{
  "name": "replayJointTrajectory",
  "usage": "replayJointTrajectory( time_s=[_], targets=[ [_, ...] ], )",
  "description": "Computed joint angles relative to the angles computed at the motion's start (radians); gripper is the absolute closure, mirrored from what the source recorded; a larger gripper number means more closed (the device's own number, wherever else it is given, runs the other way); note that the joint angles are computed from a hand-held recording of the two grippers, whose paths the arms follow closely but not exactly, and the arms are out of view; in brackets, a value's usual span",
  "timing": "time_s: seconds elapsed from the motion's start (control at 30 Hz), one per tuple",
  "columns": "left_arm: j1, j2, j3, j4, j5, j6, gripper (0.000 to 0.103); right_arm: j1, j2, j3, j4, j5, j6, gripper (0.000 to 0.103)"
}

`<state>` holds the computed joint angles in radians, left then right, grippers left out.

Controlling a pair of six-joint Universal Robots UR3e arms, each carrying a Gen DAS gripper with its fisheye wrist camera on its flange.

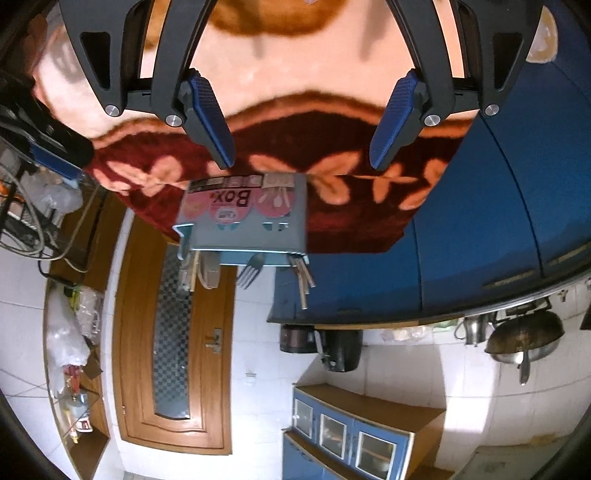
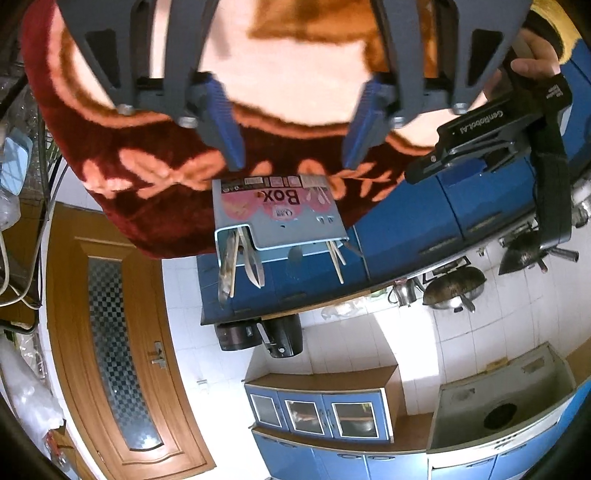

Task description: Organize utensils

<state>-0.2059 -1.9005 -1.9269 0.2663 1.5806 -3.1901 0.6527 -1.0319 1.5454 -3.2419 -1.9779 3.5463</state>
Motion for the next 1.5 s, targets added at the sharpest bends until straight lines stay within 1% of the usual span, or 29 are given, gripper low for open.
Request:
replayJointTrajectory(
  time_s=[0.07,0.1,0.2,0.27,0.3,0.47,0.8,1.03,1.5],
  targets=[
    [0.002,-0.036,0.003,0.039,0.015,-0.011,0.027,0.003,0.024,-0.007,-0.013,-0.022,-0.007,0.015],
    [0.004,-0.054,0.010,0.046,0.018,-0.020,0.026,0.006,0.037,-0.016,-0.019,-0.038,-0.012,0.013],
    [0.013,-0.088,0.023,0.054,0.013,-0.042,0.027,0.008,0.078,-0.037,-0.046,-0.078,-0.037,0.010],
    [0.014,-0.105,0.030,0.060,0.018,-0.053,0.026,0.012,0.105,-0.048,-0.067,-0.112,-0.048,0.003],
    [0.014,-0.112,0.031,0.064,0.021,-0.057,0.026,0.016,0.121,-0.055,-0.081,-0.136,-0.054,0.003],
    [0.001,-0.134,0.035,0.092,0.057,-0.074,0.026,0.025,0.170,-0.082,-0.114,-0.206,-0.090,0.003],
    [-0.016,-0.144,0.025,0.143,0.099,-0.080,0.027,0.008,0.162,-0.054,-0.128,-0.182,-0.071,0.003],
    [-0.025,-0.150,0.034,0.141,0.115,-0.072,0.027,0.009,0.165,-0.054,-0.130,-0.184,-0.076,0.003],
    [-0.024,-0.151,0.034,0.143,0.113,-0.069,0.026,0.005,0.164,-0.041,-0.138,-0.176,-0.065,0.003]
  ],
)
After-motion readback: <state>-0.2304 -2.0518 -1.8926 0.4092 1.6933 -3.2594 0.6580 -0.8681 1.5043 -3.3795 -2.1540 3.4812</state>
